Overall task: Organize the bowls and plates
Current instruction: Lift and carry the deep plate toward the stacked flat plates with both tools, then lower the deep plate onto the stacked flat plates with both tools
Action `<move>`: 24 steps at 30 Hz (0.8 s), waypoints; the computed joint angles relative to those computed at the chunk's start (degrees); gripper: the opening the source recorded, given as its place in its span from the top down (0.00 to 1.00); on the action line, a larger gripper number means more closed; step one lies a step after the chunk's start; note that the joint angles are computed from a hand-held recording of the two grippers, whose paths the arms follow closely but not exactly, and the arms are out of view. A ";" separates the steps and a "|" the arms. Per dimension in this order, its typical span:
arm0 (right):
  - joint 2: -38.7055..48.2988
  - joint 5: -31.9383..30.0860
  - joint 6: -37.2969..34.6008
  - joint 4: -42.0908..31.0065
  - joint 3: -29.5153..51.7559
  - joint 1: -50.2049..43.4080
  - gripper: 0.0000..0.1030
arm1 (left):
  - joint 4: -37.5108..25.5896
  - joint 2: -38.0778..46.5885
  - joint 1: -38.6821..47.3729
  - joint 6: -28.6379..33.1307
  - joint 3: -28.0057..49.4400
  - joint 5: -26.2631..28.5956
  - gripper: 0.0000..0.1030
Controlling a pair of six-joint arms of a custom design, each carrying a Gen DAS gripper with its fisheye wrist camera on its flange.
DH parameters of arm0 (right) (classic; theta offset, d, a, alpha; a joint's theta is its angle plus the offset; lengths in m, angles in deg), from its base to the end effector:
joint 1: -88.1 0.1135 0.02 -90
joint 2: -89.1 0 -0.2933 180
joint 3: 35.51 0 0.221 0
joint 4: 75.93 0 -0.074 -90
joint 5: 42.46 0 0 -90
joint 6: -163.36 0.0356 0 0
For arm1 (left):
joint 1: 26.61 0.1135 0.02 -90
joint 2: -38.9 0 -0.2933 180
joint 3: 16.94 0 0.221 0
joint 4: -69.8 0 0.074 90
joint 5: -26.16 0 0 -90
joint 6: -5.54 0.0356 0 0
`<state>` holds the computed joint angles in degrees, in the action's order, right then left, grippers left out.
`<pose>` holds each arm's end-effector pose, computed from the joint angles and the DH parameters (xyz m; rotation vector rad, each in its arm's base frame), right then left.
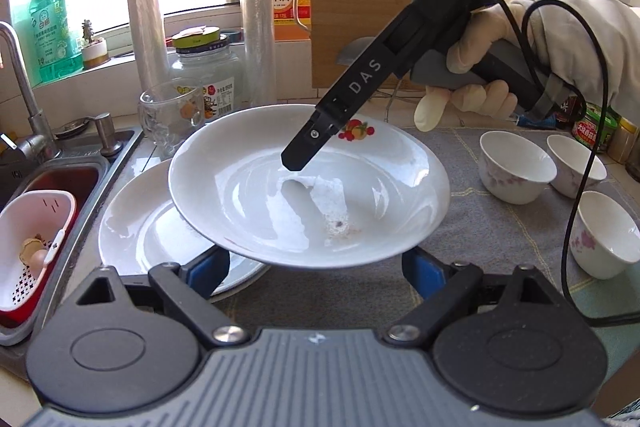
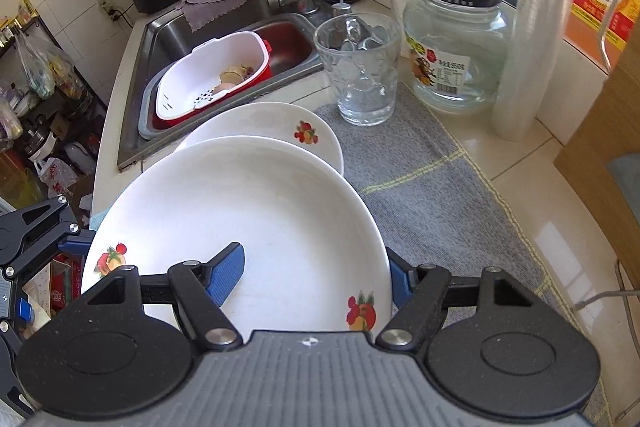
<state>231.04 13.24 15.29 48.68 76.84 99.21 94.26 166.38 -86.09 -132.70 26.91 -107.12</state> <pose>0.4398 0.1068 0.0822 -1.5824 2.2296 0.7260 0.1603 -0.2238 0.0408 -0.0244 2.2461 0.0252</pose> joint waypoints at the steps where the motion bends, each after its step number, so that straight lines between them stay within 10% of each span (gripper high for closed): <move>1: -0.27 -0.03 0.57 0.56 -0.50 0.89 0.25 | 0.56 -0.51 -0.17 -0.71 -1.61 -0.35 0.10; 24: 5.04 1.34 11.83 6.91 2.04 12.70 0.25 | 21.42 3.38 4.99 -1.16 -19.76 2.24 0.10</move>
<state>236.08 14.58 27.12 55.60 78.89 111.91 115.67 169.76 -81.10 -133.86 7.15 -104.88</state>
